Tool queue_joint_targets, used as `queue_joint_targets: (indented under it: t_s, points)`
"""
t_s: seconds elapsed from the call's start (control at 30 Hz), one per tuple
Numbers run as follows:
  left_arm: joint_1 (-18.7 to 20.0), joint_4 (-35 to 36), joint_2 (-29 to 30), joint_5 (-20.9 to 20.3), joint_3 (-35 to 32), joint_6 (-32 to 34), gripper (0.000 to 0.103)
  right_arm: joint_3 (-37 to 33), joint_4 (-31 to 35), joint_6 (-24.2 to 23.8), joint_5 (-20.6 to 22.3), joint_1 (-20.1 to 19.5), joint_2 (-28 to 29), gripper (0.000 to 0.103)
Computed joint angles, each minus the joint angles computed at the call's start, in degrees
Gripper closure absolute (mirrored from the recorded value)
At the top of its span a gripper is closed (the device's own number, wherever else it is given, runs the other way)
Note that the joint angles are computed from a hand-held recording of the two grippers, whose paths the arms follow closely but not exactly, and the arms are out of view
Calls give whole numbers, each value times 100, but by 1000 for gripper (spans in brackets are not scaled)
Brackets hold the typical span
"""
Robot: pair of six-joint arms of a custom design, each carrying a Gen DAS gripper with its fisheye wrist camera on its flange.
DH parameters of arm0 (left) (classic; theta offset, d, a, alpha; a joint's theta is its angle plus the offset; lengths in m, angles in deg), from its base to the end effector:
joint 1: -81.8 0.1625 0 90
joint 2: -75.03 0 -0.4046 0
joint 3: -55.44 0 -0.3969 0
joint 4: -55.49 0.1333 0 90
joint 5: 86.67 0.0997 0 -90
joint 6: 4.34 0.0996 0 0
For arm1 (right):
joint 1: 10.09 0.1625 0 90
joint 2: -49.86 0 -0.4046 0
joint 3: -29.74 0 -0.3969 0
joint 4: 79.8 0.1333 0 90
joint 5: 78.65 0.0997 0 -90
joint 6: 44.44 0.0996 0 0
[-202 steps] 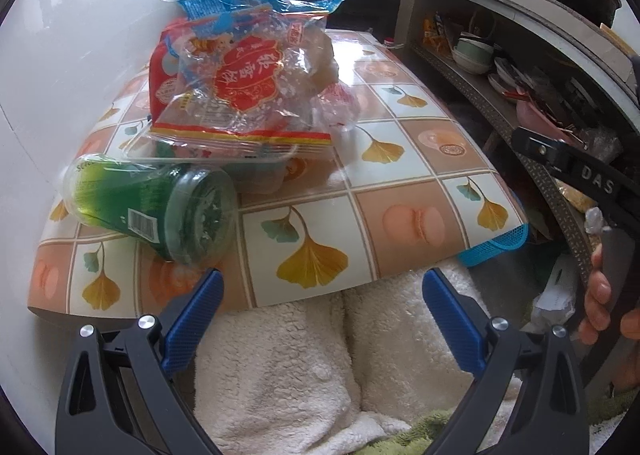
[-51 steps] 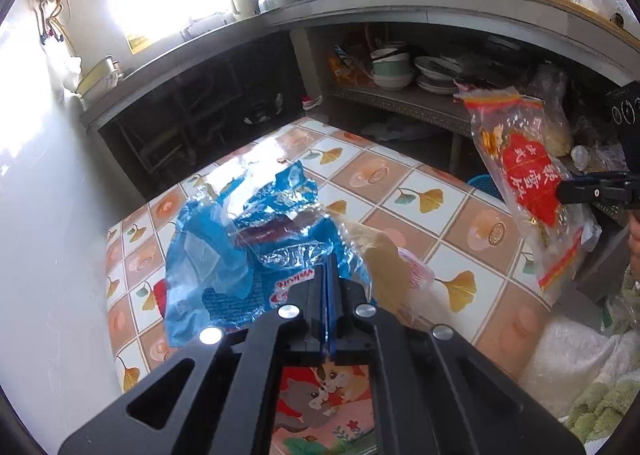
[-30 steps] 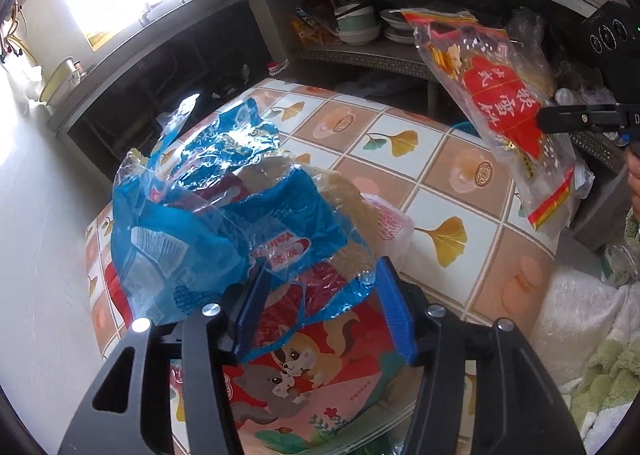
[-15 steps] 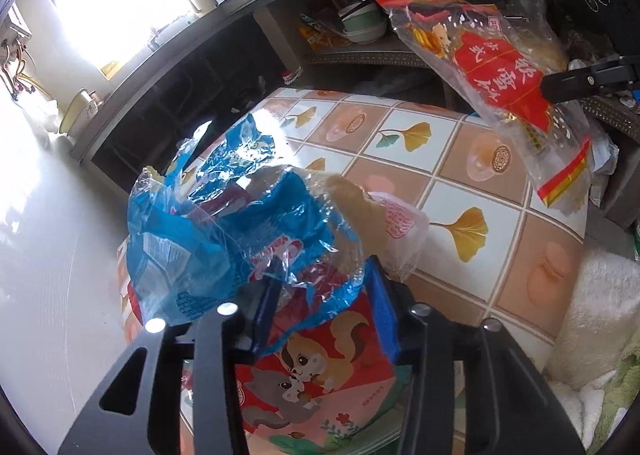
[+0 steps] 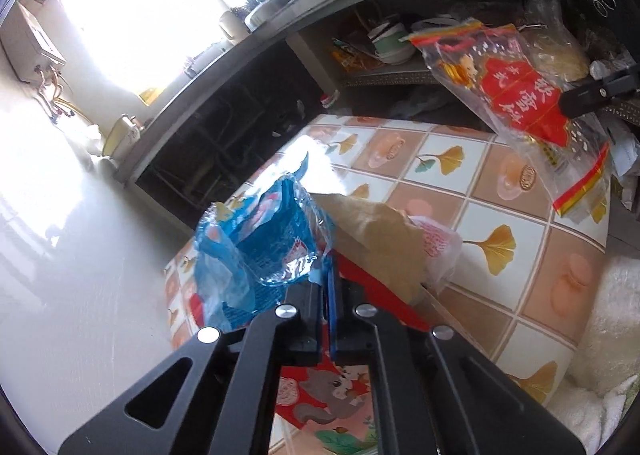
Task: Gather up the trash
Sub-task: 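Lift the blue wrapper out of the tub with the left gripper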
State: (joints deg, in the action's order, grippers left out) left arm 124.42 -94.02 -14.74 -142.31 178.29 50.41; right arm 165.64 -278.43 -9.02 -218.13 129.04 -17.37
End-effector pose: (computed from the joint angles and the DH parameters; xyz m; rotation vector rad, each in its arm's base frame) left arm -0.2102 -0.4510 0.3212 1.8069 1.6901 -0.5292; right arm 0.3545 -0.2306 0.1803 -0.1198 -2.5823 1.4762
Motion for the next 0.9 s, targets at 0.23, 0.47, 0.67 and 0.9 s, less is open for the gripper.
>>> queue_joint_targets:
  t_s: [0.23,0.47,0.67,0.9]
  points:
    - [-65,-1040,324,195,-384,196,102,29,99,139,-244,191,-84,85]
    - [-281,-1416,456,10,-756,-128,102,138,273,481,-667,408,-250,85]
    - [-719,-1435,480,-356,-660,-668,102,365,434,998,-1098,606,-474,85]
    - [-1316,-1209,751,-1131,-643,-1557,102,743,1578,2293,-1792,981,-1110,86]
